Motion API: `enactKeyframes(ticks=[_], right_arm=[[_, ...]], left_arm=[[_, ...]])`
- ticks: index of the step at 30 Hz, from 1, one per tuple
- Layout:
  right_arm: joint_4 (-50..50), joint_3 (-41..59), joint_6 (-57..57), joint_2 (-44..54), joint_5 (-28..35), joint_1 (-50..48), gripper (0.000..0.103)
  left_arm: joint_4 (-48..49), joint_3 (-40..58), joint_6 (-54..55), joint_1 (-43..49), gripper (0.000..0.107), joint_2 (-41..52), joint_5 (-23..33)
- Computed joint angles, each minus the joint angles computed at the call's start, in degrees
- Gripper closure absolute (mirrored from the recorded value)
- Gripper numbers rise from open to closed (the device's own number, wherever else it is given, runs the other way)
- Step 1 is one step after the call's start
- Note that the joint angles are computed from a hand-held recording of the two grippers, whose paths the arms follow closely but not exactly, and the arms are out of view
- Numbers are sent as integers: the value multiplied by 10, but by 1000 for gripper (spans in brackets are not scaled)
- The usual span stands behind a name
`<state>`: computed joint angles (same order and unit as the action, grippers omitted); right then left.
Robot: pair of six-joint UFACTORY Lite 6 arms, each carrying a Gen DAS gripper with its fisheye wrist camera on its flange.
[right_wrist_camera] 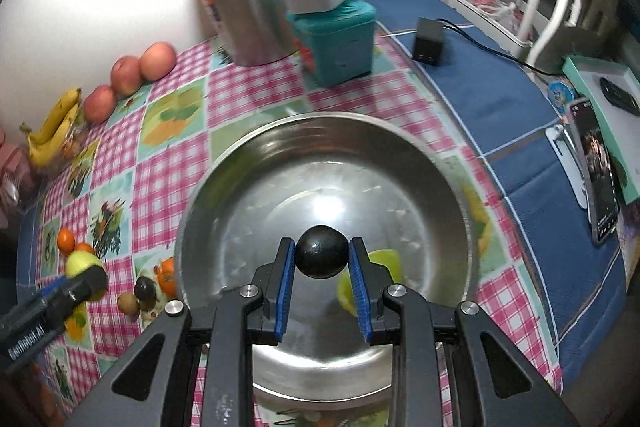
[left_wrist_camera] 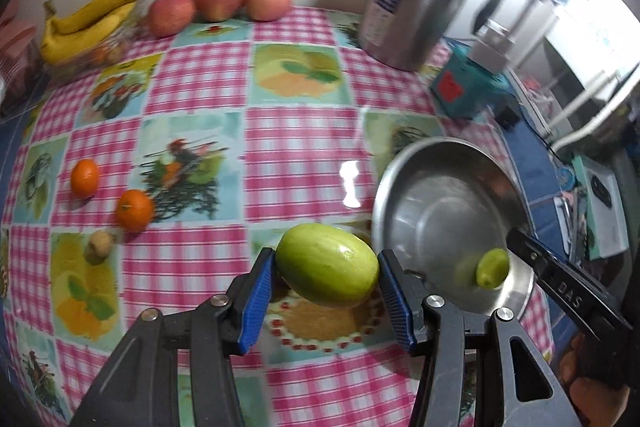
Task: Organize fruits
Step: 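Carry the green apple over the steel basin with the left tool while the right carries the plum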
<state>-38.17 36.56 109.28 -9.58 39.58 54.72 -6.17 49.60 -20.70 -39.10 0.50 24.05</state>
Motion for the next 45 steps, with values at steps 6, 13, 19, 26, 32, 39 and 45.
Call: enactKeyframes(ticks=[6,13,19,26,32,39,45], right_arm=[[-3,-34,14,-33,8,-8,75],[-20,-73,43,-71,2,-12,75],[-61,-98,70,-75,-23,-28,75],[-149,-115,148,-48,-50,-38,75],[-194,-125,186,-37,-73,-53,75],[-202,-122,188,-13,-95,-62,75],[-195,-119,177,-6,-105,-68,74]], left_arm=[[53,36,-67,-72,52,49,-30],[166,68,-169,-122,52,93,-58],[219,89,-214,-137,52,139,-88],[250,109,-242,-146,52,185,-109],[258,111,-250,-140,52,200,-125],[263,107,-256,-133,52,202,-130],[256,105,-249,-134,52,203,-131]])
